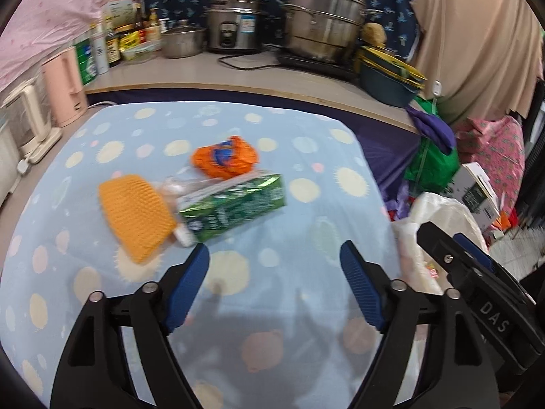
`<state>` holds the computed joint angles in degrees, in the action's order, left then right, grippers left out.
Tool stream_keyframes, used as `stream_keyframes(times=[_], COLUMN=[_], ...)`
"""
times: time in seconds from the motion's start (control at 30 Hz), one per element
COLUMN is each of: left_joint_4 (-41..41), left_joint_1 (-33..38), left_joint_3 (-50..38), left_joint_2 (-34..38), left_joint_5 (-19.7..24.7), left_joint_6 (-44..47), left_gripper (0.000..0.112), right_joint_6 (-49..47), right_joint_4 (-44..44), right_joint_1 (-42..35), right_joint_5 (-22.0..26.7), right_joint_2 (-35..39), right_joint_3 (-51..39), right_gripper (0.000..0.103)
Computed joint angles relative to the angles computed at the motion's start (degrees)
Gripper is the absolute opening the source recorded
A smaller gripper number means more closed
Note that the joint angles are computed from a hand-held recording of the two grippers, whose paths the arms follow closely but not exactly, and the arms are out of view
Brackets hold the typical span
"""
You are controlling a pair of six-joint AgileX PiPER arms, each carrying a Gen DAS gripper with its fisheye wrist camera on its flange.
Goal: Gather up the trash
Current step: 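Move both tools back over the remaining trash on the table, then grasp the orange foam net with the left tool while the right tool grasps the green drink carton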
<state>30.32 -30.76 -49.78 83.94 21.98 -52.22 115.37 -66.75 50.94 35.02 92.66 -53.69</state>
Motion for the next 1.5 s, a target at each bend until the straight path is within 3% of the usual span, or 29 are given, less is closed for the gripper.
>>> stream_keyframes(times=[0.33,0.4,0.7,0.97,1.2,1.43,1.5], left_joint_4=[-15.3,-21.4,-42.5,-58.6,-66.3,-71.3,-73.2], left_joint_1=[15.4,19.1,30.8,36.0,37.3,37.3,37.4], left_joint_3=[6.0,6.6,4.1,-1.5,-7.2,-10.8,-11.5], left_joint_2=[-4.1,-4.0,1.8,9.8,16.8,21.8,22.8], left_joint_5=[-2.9,-3.6,-4.5,-2.5,0.2,2.1,3.0], left_joint_6=[18.4,25.2,49.1,64.9,70.6,74.0,75.7], left_gripper=[0.079,0.079,0.079,0.079,0.079,0.078,0.070], right_joint_6=[-8.2,-9.8,-14.1,-14.8,-12.2,-21.3,-24.0], right_joint_4=[6.4,7.9,15.1,21.8,25.7,35.4,37.9], right_joint_1=[3.0,3.0,0.5,-3.3,-7.3,-8.4,-8.7], right_joint_5=[-1.2,-2.1,-8.3,-14.7,-23.5,-24.6,-25.0], right_joint_2=[10.8,13.1,22.8,29.3,32.5,35.8,36.4], right_joint_3=[-12.7,-15.3,-25.8,-31.7,-32.5,-36.8,-37.5], right_gripper=[0.077,0.077,0.077,0.077,0.077,0.077,0.075])
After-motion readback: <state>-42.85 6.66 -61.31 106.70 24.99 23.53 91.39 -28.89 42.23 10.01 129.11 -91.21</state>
